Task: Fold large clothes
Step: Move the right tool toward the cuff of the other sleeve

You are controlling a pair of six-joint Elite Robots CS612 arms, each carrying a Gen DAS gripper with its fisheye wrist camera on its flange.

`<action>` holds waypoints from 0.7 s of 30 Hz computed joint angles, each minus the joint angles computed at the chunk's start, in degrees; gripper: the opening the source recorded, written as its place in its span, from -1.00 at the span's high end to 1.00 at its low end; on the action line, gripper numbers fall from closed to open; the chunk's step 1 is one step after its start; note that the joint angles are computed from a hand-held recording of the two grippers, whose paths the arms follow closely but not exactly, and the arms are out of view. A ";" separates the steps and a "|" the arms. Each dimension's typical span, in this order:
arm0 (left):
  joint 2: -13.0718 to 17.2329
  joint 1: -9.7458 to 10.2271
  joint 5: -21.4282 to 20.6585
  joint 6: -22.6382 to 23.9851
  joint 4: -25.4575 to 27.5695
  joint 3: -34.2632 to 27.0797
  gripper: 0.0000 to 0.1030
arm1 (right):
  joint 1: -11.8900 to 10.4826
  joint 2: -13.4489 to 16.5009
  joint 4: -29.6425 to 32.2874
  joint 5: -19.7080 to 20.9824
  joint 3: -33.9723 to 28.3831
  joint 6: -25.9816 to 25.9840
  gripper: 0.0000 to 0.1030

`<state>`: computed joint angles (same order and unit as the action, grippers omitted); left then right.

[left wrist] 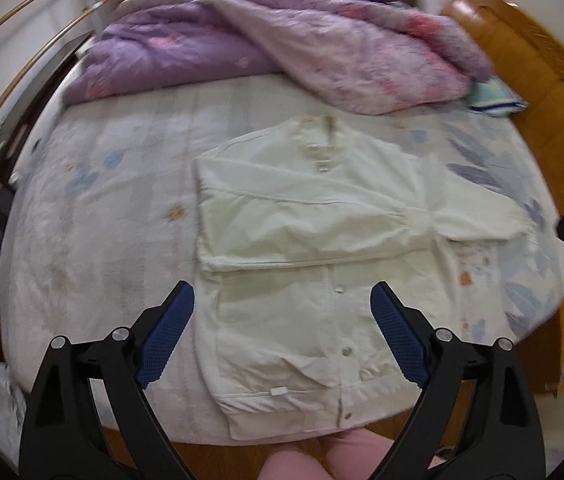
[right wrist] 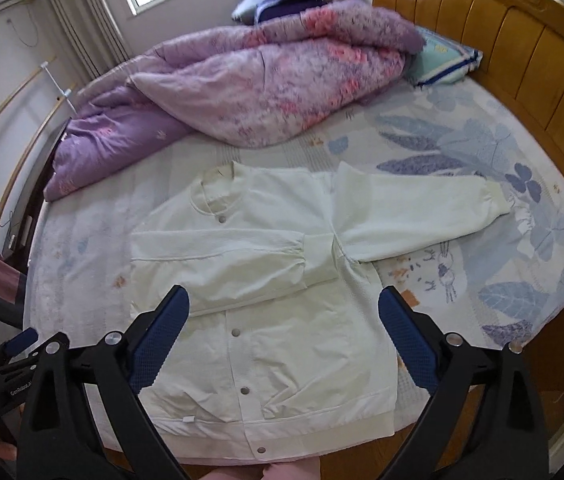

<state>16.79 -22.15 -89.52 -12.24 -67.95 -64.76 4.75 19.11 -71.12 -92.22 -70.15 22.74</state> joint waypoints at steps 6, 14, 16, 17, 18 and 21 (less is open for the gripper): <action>1.64 -0.60 0.58 4.74 -1.50 -5.69 -0.75 | 1.61 0.96 3.37 -4.68 -4.80 3.80 -0.79; 2.10 -1.79 -0.63 7.04 -0.45 -8.96 -0.78 | 2.09 1.44 8.32 -8.82 -9.16 6.65 -0.79; 2.04 -2.11 -0.76 7.29 -0.52 -9.13 -0.78 | 1.95 1.95 9.02 -9.65 -10.43 8.68 -0.79; 1.96 -2.31 -1.10 7.38 -0.79 -9.07 -0.78 | 1.56 2.39 9.15 -8.71 -11.39 9.73 -0.79; 1.90 -2.48 -1.25 7.44 -1.07 -8.96 -0.78 | 1.22 2.81 9.19 -7.99 -12.23 10.56 -0.79; 1.47 -3.24 -1.45 7.46 -2.00 -7.81 -0.80 | -0.06 3.53 10.94 -7.08 -13.95 12.76 -0.79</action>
